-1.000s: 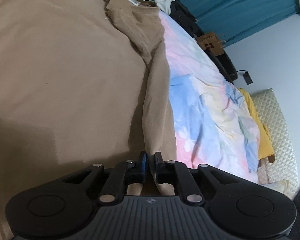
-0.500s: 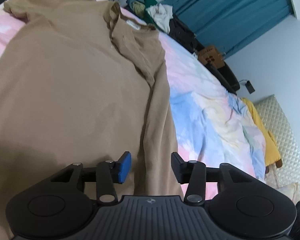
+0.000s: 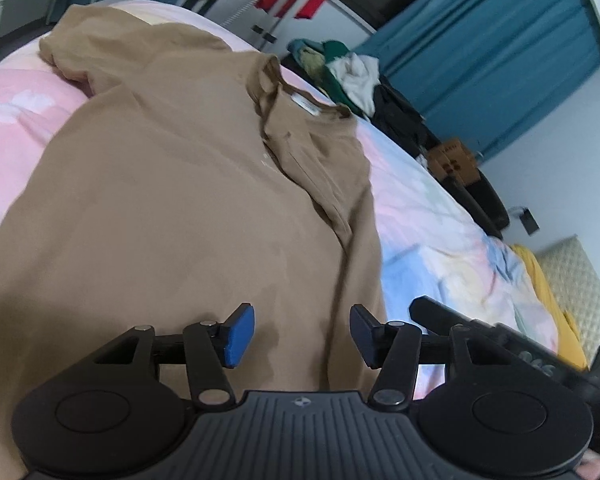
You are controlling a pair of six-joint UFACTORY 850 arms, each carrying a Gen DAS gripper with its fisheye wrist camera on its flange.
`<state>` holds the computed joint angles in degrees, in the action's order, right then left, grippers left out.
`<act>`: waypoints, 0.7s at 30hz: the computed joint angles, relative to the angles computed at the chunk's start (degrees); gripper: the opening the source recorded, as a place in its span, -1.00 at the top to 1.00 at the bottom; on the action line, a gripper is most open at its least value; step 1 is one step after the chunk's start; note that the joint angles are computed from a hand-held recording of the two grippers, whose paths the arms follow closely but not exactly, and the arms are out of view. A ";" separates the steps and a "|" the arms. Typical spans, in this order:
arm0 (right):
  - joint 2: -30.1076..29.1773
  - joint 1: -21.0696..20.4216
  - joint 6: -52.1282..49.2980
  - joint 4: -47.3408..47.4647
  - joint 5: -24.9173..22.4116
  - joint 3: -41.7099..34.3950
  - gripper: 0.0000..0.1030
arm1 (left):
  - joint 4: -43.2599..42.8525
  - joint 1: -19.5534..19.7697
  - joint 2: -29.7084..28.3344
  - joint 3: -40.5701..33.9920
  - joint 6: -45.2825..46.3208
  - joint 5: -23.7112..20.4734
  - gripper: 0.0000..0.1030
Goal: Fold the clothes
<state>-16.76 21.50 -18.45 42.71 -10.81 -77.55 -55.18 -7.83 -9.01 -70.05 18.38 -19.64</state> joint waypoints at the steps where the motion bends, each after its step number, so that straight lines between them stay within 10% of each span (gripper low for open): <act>1: -0.55 -0.13 -3.05 5.02 0.10 0.89 -0.19 | 1.35 0.14 -1.01 -1.29 -1.95 0.11 -0.08; 19: -2.09 -0.19 -30.90 8.96 -12.83 1.98 0.25 | 22.25 -2.25 -34.06 -41.08 -31.09 -7.28 0.03; 21: -2.65 -0.51 -31.53 9.09 -13.78 1.48 0.25 | 21.72 -2.49 -35.64 -42.84 -30.59 -6.72 0.34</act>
<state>-19.41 20.98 -49.98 51.80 -24.60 -76.08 -33.45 -10.33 -44.66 -112.89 -12.21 -26.36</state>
